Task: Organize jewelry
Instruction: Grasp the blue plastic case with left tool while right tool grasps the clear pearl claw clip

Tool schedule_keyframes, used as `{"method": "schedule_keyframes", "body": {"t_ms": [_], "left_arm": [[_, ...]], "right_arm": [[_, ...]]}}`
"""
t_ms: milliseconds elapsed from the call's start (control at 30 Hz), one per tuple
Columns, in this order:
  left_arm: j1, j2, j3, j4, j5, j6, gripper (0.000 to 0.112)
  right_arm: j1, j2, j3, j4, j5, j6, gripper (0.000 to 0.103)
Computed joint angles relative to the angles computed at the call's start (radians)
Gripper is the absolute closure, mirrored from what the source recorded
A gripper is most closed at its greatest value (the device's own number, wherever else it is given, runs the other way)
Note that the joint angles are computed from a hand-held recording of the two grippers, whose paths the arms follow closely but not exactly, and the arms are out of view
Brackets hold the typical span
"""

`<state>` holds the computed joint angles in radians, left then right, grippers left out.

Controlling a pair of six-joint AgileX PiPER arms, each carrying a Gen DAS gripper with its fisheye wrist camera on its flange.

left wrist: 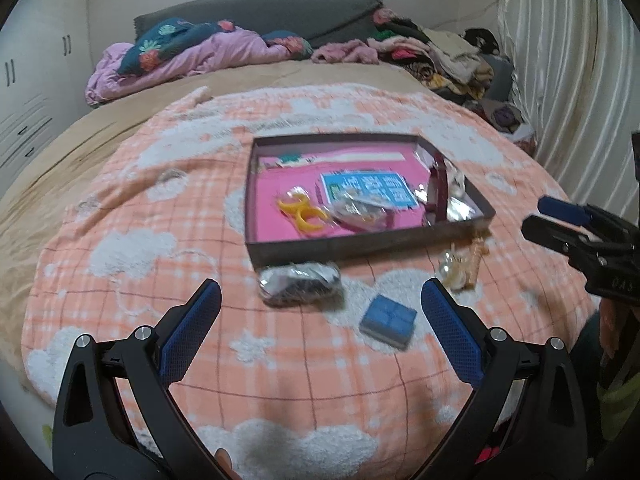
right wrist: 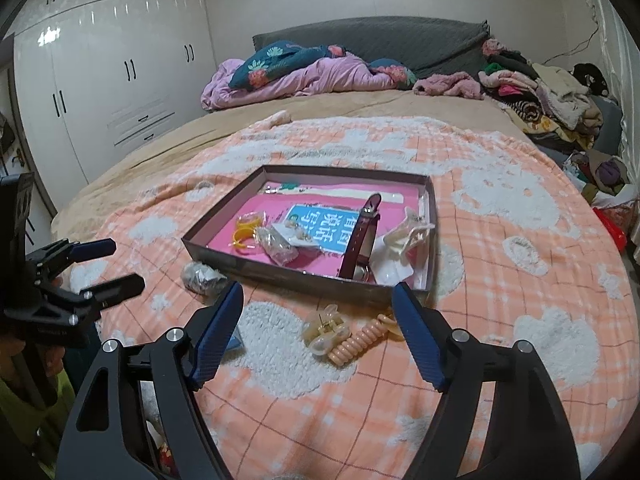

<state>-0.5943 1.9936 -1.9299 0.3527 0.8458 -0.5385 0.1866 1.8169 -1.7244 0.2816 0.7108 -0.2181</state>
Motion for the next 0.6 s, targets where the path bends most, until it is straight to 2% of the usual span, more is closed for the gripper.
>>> {"method": "schedule_keyframes", "body": {"t_ms": [600], "left_arm": [[-0.022, 0.067, -0.005, -0.099, -0.01, 0.125, 0.019]], "right_arm": [[0.002, 0.083, -0.035, -0.052, 0.062, 0.0, 0.028]]}}
